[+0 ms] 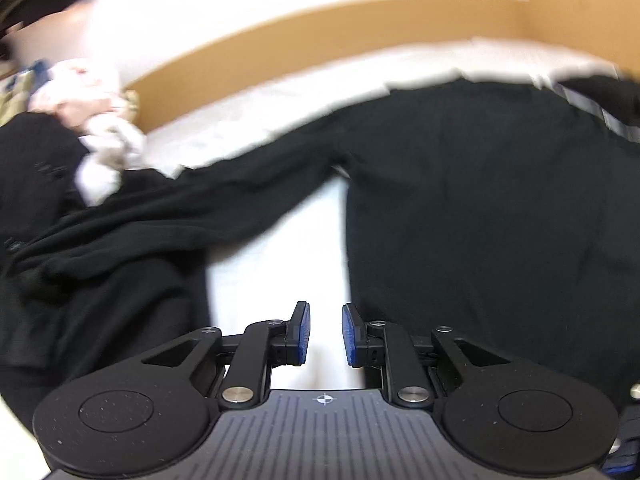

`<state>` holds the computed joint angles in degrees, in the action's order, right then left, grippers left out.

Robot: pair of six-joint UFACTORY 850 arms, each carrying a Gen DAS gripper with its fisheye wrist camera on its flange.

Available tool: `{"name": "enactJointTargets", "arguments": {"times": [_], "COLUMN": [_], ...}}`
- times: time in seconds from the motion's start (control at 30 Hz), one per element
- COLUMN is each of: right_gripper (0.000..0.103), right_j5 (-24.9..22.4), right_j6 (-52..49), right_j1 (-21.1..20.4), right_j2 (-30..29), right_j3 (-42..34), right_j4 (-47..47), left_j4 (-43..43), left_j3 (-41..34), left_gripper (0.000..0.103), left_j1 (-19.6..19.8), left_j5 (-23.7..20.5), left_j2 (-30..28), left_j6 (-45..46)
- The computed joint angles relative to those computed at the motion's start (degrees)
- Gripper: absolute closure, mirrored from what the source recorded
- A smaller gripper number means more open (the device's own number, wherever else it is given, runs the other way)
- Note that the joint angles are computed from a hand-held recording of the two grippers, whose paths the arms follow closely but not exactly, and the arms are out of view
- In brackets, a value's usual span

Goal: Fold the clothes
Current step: 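Open the right gripper and lay the black garment flat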

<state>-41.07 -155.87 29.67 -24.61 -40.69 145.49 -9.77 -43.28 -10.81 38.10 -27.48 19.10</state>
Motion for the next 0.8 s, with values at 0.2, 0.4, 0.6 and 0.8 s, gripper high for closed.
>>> {"name": "enactJointTargets", "arguments": {"times": [0.2,0.4,0.6,0.8], "right_gripper": [0.050,0.047,0.017,0.002], "right_j5": [-5.49,-5.64,-1.59,-13.20], "right_j6": [-2.41,-10.85,-13.61,-12.27], "right_j1": [-11.69,-18.42,-21.99,-24.64], "right_j2": [3.04,-0.71,-3.56,-2.03], "right_j3": [4.70,0.59,-1.16,4.24], "right_j4": [8.83,18.72,16.84,21.66], "left_j4": [14.78,8.76,7.54,10.27], "left_j3": [3.05,-3.61,-10.44,-11.04], "left_gripper": [0.068,0.059,0.020,0.000], "left_j1": [1.69,-5.82,-7.59,-6.00], "left_j5": [9.29,7.91,0.85,-2.67], "left_j2": [1.04,-5.89,-11.06,-12.28], "left_j6": [-19.30,-12.39,-11.21,-17.03]}}
